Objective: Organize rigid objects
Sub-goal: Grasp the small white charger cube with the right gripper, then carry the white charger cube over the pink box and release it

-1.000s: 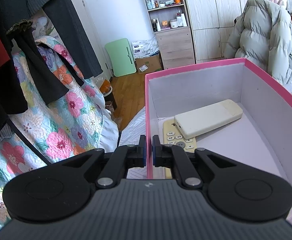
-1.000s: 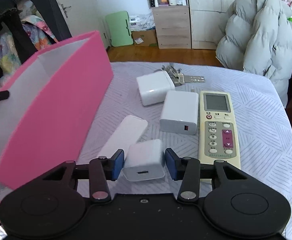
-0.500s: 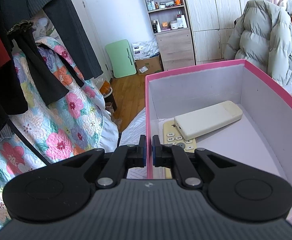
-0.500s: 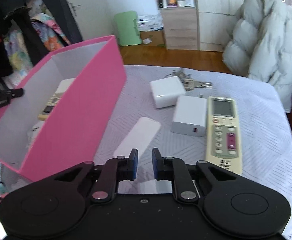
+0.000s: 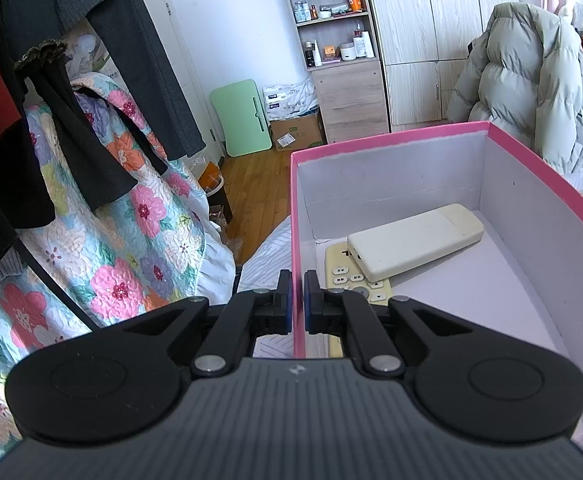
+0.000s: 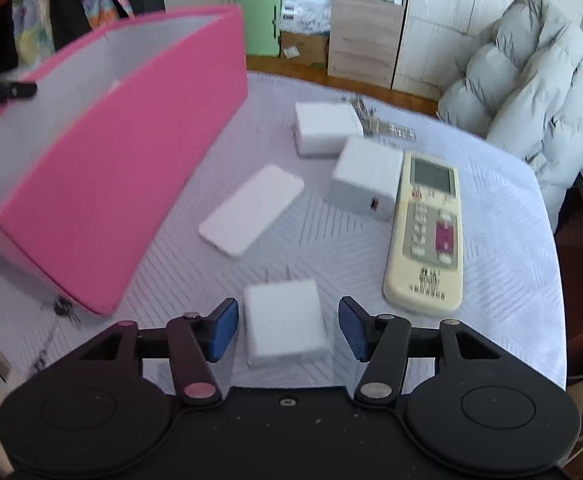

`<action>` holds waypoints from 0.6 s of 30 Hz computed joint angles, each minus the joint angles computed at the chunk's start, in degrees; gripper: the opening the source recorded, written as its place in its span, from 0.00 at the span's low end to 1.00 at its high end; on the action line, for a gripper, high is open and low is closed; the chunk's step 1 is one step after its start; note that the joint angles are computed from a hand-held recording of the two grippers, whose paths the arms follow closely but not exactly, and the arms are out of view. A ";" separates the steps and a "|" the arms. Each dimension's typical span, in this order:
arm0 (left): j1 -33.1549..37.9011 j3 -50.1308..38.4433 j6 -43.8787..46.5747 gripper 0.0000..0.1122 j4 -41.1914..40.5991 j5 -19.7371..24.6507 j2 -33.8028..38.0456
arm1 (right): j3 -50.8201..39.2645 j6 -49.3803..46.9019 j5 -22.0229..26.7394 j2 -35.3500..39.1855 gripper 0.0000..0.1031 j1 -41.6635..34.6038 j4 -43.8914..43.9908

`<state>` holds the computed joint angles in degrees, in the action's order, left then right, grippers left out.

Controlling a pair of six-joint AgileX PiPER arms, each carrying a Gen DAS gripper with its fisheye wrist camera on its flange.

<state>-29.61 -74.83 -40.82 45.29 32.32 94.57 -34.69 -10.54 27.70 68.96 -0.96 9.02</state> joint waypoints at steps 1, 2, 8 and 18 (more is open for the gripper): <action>-0.06 -0.12 0.00 0.04 -0.02 0.14 0.08 | 0.73 0.02 -0.79 -0.09 0.60 -0.55 0.87; -0.10 -0.20 0.01 0.04 0.04 0.24 0.13 | 1.09 -0.34 -1.15 -0.22 0.55 -0.81 2.10; -0.09 -0.27 -0.17 0.04 0.48 0.30 0.35 | -0.69 -23.11 4.63 -4.79 0.47 -10.40 25.75; 0.16 -0.05 -0.18 0.04 0.10 -0.15 0.23 | -21.03 -40.86 22.09 5.62 0.47 -3.88 49.26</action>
